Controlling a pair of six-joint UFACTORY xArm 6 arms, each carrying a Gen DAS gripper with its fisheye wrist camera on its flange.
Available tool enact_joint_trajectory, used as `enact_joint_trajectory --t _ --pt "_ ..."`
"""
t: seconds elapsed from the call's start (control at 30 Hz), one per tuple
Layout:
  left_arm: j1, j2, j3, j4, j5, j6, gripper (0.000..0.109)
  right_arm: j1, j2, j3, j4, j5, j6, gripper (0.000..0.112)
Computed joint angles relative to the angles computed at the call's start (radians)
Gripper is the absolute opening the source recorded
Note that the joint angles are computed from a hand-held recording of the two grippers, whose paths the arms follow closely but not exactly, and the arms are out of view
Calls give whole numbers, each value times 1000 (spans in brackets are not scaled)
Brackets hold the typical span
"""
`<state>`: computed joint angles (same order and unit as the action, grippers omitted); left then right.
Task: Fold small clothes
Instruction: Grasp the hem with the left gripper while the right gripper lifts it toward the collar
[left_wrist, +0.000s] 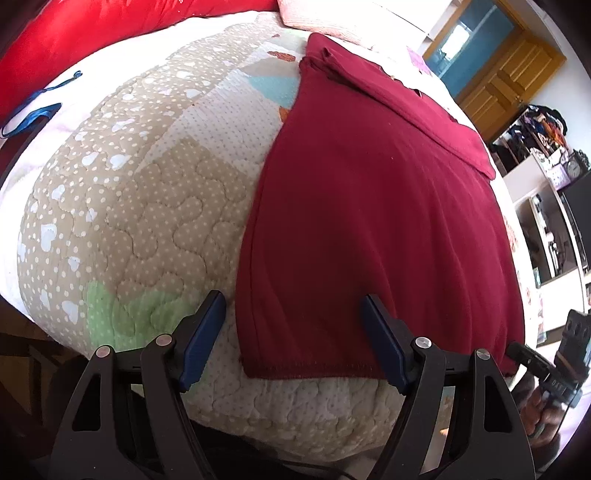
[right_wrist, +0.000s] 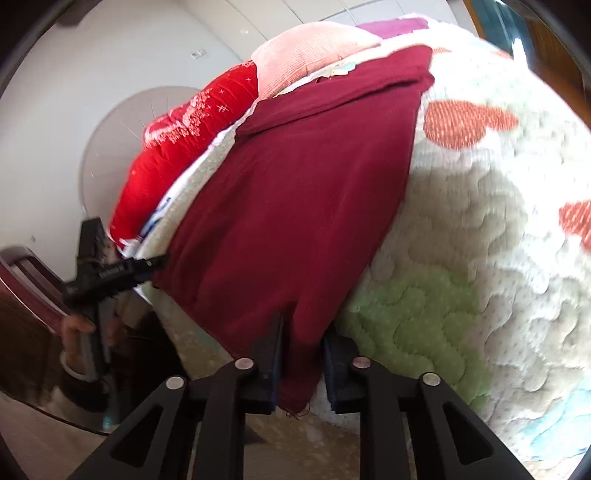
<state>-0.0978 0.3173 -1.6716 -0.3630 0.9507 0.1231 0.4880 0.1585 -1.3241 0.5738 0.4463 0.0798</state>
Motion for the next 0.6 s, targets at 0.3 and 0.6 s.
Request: enact_joint_trajectory --t 0.3,0.6 --pt "5 21 -29 -18 12 1 50 1 21 -22 230 13 -205 35" --pt "24 9 -46 -64 40 54 8 5 78 -82 536 31 -479 17"
